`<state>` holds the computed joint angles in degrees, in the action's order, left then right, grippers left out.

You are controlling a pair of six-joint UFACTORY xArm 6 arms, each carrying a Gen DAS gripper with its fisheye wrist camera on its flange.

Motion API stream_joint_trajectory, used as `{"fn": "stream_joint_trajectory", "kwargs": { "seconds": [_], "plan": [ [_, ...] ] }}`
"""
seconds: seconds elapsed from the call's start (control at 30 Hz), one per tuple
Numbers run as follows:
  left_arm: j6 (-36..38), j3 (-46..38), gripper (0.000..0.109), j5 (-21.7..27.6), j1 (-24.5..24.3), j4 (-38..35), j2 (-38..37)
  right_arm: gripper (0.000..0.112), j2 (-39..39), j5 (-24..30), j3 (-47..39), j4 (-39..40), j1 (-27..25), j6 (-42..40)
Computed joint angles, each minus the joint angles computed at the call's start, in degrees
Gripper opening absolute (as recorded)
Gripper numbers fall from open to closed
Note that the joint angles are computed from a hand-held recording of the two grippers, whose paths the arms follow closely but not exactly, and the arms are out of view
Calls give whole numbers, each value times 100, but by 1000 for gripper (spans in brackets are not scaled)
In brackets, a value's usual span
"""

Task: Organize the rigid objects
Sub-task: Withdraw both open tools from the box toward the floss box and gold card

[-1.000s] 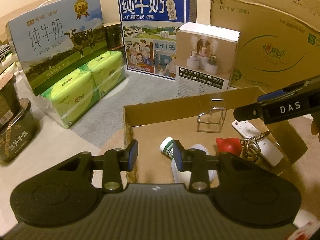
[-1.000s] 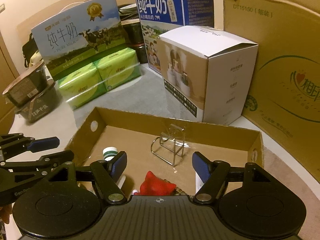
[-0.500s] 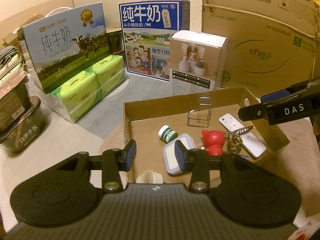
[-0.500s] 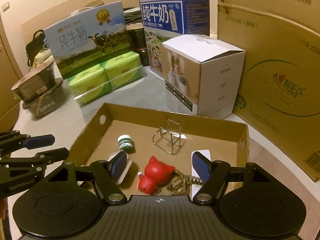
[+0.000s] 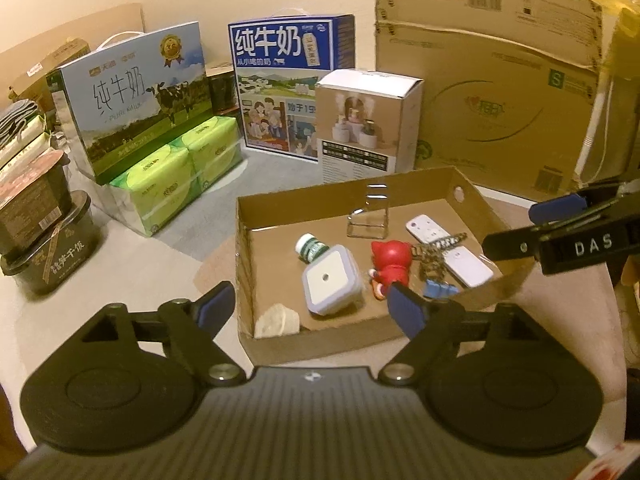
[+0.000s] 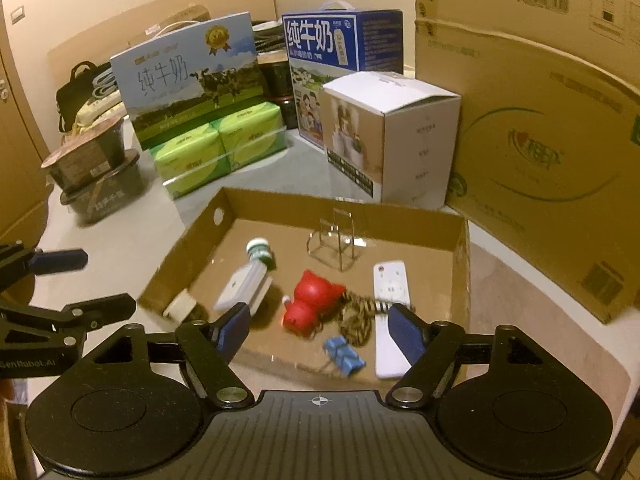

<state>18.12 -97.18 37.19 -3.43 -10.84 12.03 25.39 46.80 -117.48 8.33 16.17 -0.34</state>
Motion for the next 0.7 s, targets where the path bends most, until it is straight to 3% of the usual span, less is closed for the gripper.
{"fn": "stream_joint_trajectory", "kwargs": {
  "seconds": [0.33, 0.7],
  "plan": [
    [-63, 1253, 93, -320, -66, -69, -936, 86, -1558, -796, 2338, -156, 77, 117],
    [-603, 2446, 95, -532, -157, 304, -1916, 88, -2695, -1214, 3812, -200, 209, 214]
  ]
}}
